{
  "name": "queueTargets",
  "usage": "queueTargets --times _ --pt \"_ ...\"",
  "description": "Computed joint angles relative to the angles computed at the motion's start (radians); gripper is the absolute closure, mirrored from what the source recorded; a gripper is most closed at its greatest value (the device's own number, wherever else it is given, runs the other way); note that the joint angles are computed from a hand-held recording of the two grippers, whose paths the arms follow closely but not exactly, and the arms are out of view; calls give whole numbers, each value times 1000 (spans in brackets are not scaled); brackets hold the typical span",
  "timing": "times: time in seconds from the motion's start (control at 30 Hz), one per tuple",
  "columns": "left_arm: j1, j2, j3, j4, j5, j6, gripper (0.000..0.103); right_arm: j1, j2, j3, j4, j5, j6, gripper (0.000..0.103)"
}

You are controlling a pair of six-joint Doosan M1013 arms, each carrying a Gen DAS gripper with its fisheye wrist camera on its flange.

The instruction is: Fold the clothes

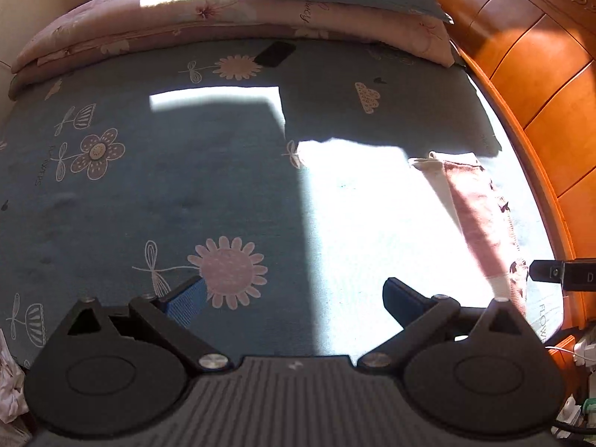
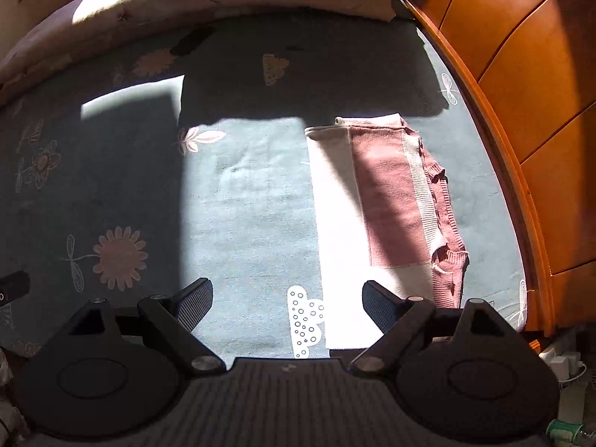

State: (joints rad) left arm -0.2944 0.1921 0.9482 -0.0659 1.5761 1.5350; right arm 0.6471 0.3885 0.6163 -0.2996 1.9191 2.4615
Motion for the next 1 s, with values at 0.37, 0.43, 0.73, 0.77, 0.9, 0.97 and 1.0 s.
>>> queueTargets --times 0.37,0.43,0.73,0.77,0.9,0.97,1.0 --pt "8 23 -43 5 120 -35 3 25 -2 17 13 35 17 11" --pt "9 23 -41 3 142 -44 3 28 -6 23 12 32 14 10" --pt "-5 10 -23 11 185 -67 3 29 -19 37 42 31 4 9" --pt "-6 10 -22 12 188 -68 3 31 -18 35 43 36 1 9" --pt "-11 6 -17 15 196 -76 3 31 -22 40 67 44 -11 9" --pt "-12 5 -12 14 200 -80 3 32 -26 47 72 41 -8 9" --pt "-13 4 -10 15 201 -81 3 31 -27 49 77 42 -8 9"
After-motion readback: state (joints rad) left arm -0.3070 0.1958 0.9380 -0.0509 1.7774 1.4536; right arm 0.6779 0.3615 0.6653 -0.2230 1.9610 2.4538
